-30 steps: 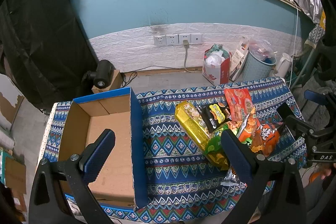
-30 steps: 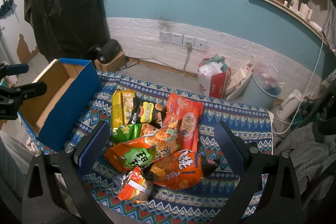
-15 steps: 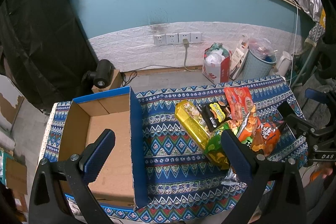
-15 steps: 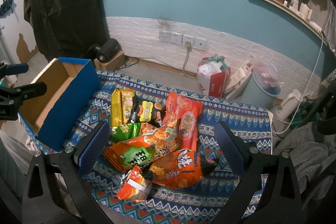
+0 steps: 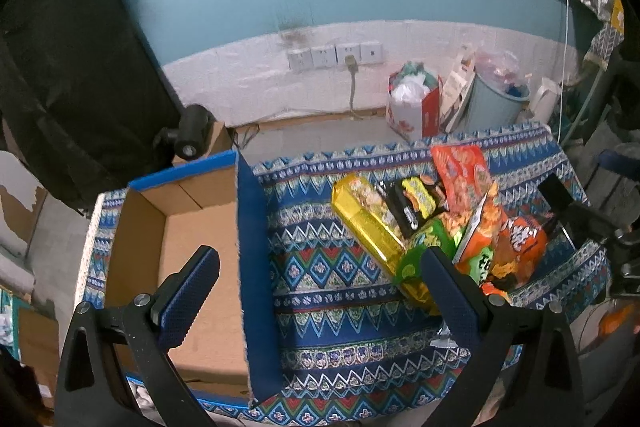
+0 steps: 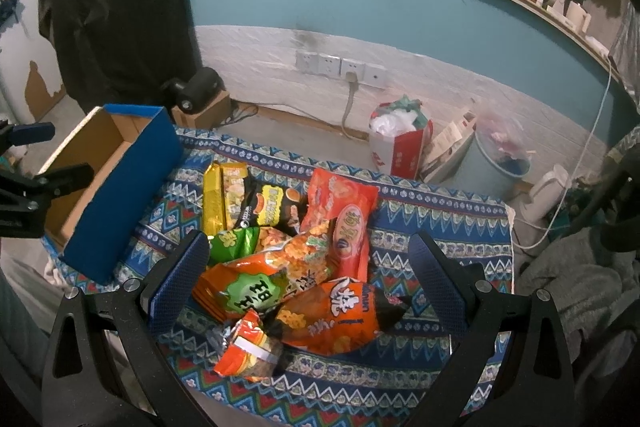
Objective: Organize snacks
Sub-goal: 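Reach both grippers down into the snack pile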
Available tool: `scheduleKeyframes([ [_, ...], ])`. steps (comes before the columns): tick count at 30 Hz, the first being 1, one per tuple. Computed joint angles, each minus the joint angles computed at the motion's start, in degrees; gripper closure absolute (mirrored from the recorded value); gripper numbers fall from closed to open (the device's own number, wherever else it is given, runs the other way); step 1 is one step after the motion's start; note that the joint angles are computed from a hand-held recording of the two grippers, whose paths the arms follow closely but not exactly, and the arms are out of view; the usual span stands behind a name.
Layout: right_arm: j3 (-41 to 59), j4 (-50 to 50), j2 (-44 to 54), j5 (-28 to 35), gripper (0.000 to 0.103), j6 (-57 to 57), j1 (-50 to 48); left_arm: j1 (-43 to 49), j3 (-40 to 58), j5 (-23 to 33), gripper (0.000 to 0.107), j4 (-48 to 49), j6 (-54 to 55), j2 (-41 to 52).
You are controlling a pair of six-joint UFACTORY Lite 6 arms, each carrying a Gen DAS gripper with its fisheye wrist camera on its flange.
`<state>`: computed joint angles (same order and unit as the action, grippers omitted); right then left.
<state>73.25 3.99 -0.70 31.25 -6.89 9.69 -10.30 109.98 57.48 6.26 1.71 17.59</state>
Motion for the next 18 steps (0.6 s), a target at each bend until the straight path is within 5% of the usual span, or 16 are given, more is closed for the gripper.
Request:
scheduleKeyframes([
  [9,-1.1,-5.7,3.3,1.7,0.005,6.8,-3.0,-0.9,-0.3,0.5,0.005,-0.6,-1.6,5.4],
  [18,-2.7,-0.1,9.5,3.7,0.005,8.3,-8.6,0.3,1.8,1.8,0.005,-4.4,-2.9,12.6],
])
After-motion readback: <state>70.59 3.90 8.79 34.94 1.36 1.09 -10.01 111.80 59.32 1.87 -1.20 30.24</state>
